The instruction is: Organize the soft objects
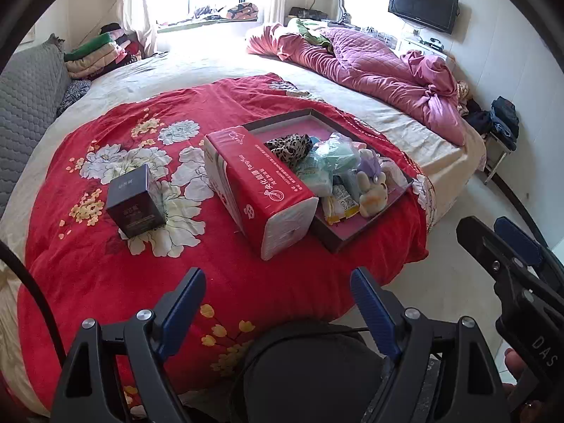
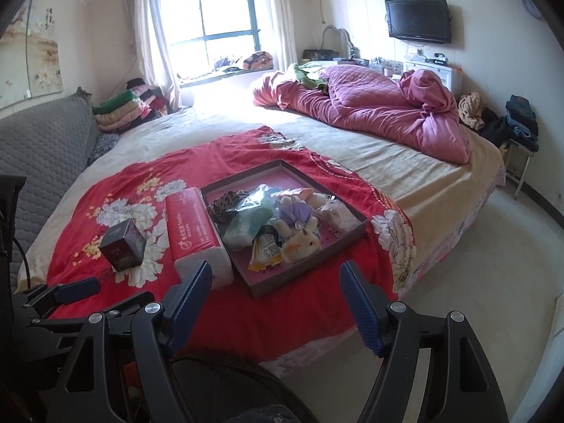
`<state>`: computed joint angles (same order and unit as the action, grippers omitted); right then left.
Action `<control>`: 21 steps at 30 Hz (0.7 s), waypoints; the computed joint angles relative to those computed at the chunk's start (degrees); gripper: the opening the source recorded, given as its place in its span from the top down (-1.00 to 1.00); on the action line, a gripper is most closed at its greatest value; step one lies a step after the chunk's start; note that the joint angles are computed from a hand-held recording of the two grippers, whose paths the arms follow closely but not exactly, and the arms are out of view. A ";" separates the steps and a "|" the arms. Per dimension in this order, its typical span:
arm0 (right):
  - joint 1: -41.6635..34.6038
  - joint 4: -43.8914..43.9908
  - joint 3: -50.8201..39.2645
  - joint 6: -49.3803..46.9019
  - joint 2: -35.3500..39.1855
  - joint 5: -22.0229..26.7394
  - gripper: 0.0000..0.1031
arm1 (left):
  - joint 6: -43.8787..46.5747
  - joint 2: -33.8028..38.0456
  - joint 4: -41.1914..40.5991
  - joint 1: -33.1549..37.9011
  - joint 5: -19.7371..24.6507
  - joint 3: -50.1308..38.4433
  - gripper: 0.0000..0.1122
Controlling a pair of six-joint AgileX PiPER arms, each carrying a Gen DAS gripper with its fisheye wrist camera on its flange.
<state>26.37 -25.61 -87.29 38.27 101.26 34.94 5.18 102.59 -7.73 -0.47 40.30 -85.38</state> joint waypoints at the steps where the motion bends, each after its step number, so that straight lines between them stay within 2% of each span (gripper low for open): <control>1: 0.10 -0.06 -0.11 -0.02 0.03 0.10 -0.48 | -0.28 -0.19 0.09 0.00 -0.23 0.22 -0.49; 21: -0.24 2.97 -0.07 -2.38 1.14 1.02 -0.48 | -4.15 -1.05 4.70 -0.37 -1.46 1.49 -0.49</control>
<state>26.12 -22.64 -87.37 35.89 102.40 35.95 1.03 101.54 -3.03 -0.84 38.84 -83.89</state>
